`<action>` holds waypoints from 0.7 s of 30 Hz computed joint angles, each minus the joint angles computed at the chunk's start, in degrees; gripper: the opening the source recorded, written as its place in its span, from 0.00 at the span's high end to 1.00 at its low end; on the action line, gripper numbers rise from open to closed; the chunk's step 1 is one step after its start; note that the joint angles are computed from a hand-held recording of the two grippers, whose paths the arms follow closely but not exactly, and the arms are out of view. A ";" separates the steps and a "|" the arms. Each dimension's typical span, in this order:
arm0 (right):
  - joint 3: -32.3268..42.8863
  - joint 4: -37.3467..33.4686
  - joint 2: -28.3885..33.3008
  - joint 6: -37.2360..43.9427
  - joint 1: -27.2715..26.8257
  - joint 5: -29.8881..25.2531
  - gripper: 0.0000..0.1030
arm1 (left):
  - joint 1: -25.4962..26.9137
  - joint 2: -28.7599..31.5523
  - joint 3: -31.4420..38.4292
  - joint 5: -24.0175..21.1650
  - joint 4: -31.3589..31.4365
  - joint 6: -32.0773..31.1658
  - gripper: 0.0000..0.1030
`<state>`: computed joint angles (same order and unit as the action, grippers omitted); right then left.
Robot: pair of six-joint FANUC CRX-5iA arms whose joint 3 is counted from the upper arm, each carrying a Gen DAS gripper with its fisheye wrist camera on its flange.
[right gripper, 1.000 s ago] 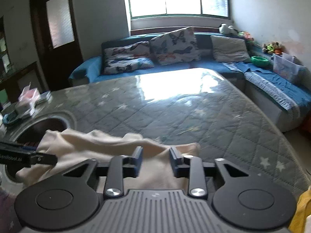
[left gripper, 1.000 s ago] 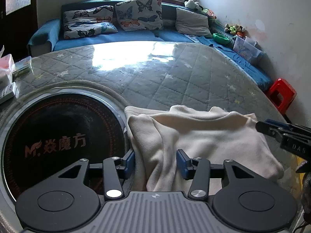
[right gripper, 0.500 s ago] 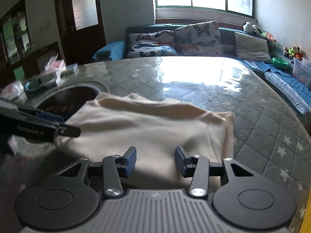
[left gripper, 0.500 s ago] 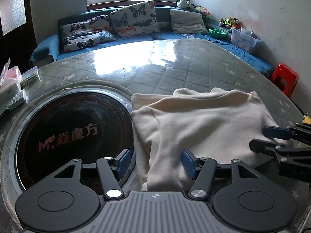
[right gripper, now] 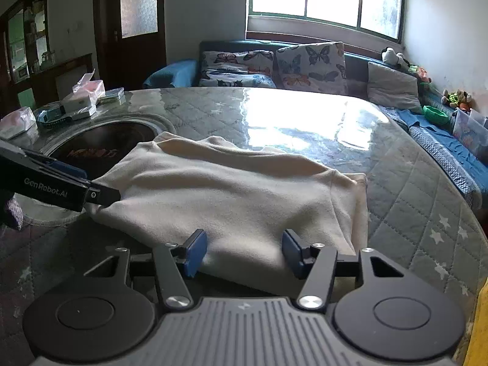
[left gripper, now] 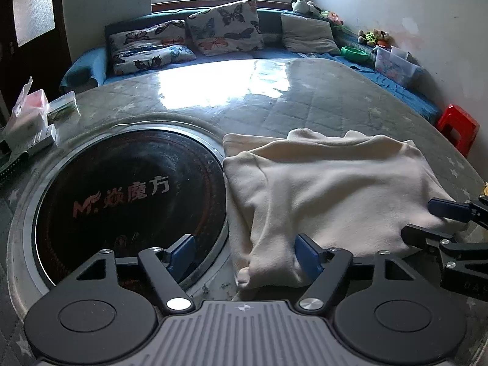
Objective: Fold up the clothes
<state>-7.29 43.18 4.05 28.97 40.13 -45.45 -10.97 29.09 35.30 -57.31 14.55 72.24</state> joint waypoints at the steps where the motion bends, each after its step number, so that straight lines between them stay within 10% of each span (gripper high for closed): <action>1: -0.16 0.35 -0.19 -0.51 0.04 0.07 0.37 | 0.05 -0.34 -0.40 0.25 0.02 -0.02 0.24; 21: -4.77 6.78 -2.80 -9.48 2.89 -2.20 0.01 | 1.49 -9.01 -13.61 6.42 3.42 -4.19 0.03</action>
<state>-12.06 49.96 1.25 19.49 43.01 -47.65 -9.48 20.08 21.69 -50.89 17.97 68.05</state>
